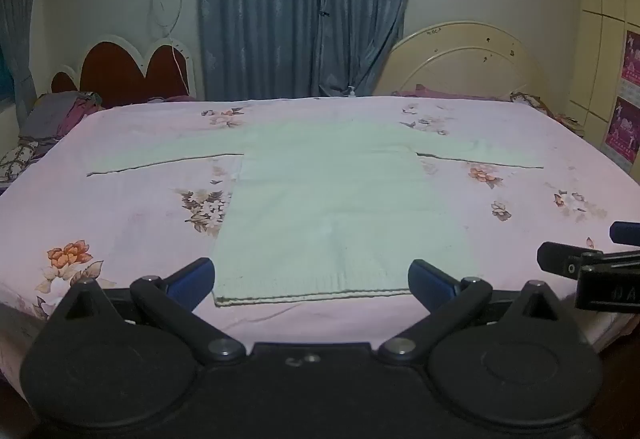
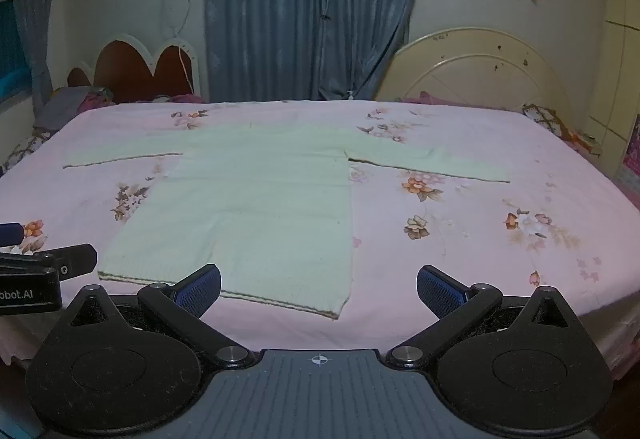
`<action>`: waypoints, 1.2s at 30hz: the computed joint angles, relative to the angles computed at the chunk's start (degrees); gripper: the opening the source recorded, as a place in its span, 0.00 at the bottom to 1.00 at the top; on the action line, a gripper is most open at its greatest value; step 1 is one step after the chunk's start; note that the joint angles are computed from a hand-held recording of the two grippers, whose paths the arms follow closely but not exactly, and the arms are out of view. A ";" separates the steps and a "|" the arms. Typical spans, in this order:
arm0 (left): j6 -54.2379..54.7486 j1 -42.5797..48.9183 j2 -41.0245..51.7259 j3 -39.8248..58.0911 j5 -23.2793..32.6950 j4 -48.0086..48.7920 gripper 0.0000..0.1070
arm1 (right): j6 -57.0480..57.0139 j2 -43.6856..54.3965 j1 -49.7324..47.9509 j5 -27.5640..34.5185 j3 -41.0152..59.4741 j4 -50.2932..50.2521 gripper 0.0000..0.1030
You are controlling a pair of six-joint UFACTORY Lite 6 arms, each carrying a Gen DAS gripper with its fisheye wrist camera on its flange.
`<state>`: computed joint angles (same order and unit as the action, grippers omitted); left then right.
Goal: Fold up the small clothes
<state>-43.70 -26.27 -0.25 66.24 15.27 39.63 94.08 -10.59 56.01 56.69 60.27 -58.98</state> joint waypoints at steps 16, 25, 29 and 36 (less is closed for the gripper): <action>3.39 1.16 0.07 0.42 -0.39 -2.98 0.96 | 0.40 1.75 0.76 0.94 1.84 -0.74 1.00; 1.21 0.77 -0.75 -0.12 -0.10 -1.26 0.96 | -0.79 1.85 0.46 1.04 3.14 -0.36 1.00; 0.90 0.85 -0.86 -0.36 -0.33 -0.97 0.96 | -1.21 1.98 0.42 1.12 3.75 -0.29 1.00; 1.38 1.24 -0.99 -0.44 -0.52 -1.26 0.96 | -1.04 1.77 0.04 0.55 3.16 -0.60 1.00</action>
